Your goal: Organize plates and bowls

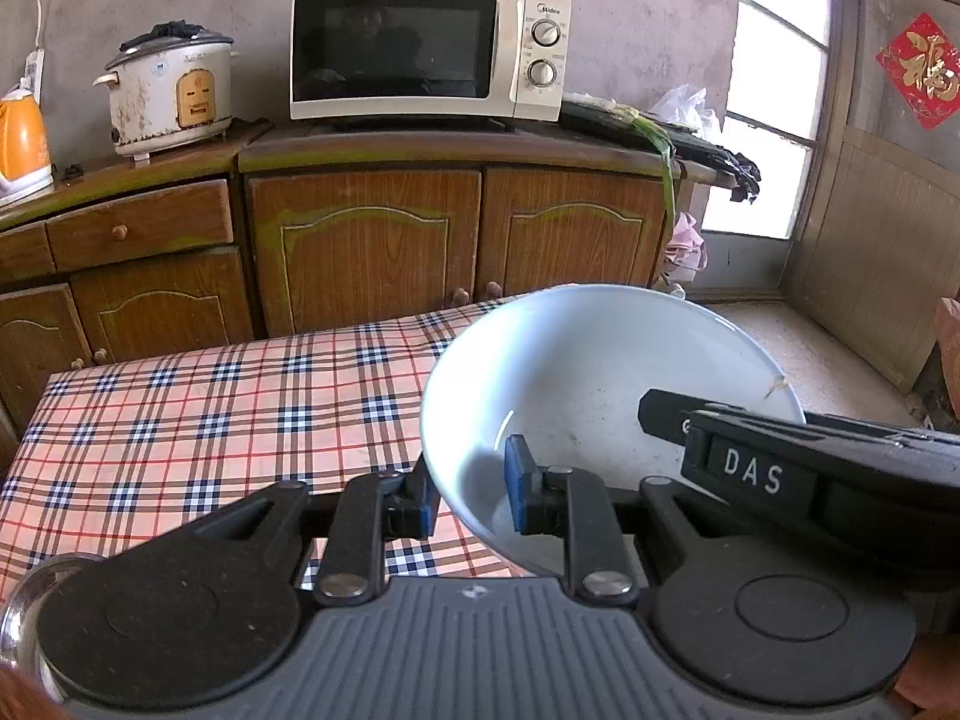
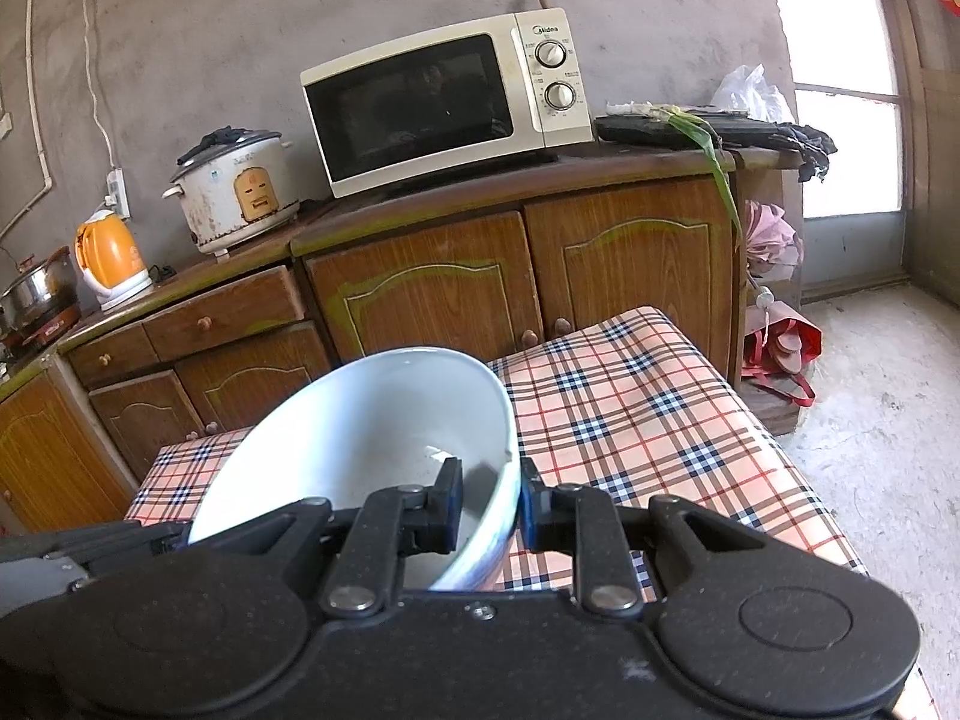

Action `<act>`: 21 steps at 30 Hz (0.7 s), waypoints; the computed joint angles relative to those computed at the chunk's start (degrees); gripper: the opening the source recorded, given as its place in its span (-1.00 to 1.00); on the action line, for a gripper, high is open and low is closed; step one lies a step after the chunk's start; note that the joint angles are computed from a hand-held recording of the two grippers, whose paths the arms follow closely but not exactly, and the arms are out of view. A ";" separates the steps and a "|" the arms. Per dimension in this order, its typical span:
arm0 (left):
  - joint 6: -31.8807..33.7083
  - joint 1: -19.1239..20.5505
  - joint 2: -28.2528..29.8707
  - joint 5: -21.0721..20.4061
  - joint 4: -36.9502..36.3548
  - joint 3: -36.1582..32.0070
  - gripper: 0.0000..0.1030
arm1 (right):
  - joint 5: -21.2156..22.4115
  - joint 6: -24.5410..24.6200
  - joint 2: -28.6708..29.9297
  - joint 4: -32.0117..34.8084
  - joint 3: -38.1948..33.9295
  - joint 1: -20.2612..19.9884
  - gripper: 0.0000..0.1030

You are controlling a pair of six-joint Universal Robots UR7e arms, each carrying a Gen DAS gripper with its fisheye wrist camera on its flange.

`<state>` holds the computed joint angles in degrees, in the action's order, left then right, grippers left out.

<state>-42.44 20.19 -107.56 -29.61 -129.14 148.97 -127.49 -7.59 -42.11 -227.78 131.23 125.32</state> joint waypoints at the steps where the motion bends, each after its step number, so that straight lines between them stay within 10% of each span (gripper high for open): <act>1: 0.01 -0.04 -0.08 0.02 0.07 0.00 -0.58 | 0.00 -0.09 0.00 -0.09 0.04 0.01 -0.51; 21: -6.24 -3.10 -3.51 0.13 7.51 0.91 -0.58 | -0.80 0.33 0.52 -1.76 1.62 1.05 -0.51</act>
